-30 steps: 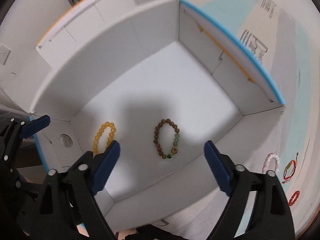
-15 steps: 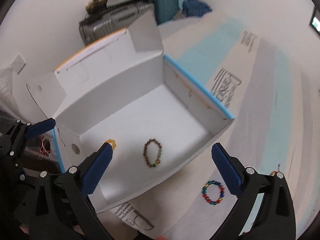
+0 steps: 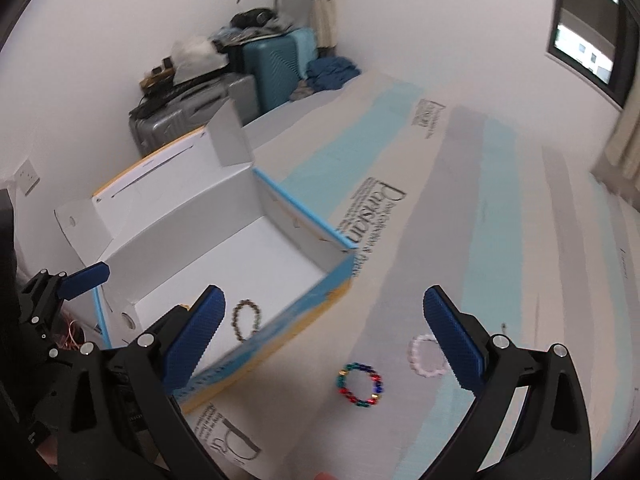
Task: Organize jewelry
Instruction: 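Withdraw both open tools from the box back over the bed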
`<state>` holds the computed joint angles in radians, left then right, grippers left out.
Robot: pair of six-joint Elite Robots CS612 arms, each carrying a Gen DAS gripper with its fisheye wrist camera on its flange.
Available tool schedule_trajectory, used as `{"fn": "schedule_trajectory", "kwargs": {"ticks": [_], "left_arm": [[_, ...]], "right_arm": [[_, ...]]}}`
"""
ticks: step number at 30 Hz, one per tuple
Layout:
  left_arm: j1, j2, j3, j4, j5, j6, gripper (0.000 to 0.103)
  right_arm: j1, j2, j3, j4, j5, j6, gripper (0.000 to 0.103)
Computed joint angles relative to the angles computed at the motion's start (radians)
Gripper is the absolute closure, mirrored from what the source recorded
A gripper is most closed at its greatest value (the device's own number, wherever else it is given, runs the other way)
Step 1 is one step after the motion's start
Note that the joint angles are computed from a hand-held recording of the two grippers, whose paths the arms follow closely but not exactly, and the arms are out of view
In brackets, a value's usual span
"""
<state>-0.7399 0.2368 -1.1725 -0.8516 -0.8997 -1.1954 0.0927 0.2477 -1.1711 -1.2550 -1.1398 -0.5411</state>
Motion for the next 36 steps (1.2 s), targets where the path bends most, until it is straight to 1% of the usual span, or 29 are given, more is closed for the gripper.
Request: {"fn": "schedule_trajectory", "kwargs": {"ticks": [8,16,21,28,30,36], "left_arm": [[-0.020,-0.041,0.117,-0.112,0.030,0.063,0.006],[-0.030,-0.066,0.229,-0.239,0.023,0.145,0.006],[-0.037,-0.057,0.272,-0.318,0.018,0.190,0.006],[-0.034,-0.031,0.316,-0.410,-0.043,0.231,0.006],[-0.032,-0.024,0.325,-0.428,-0.061,0.236,0.006],[-0.025,-0.009,0.353,-0.474,-0.094,0.258,0.006]], "right_arm": [[-0.059,-0.001,-0.014,-0.023,0.019,0.034,0.008],[-0.118,0.018,-0.044,-0.014,0.021,0.038,0.008],[-0.154,0.054,-0.080,-0.012,-0.006,0.021,0.008],[-0.195,0.125,-0.146,0.023,-0.035,0.013,0.008],[-0.200,0.146,-0.164,0.038,-0.063,0.003,0.008],[-0.220,0.209,-0.215,0.098,-0.095,-0.012,0.008]]}}
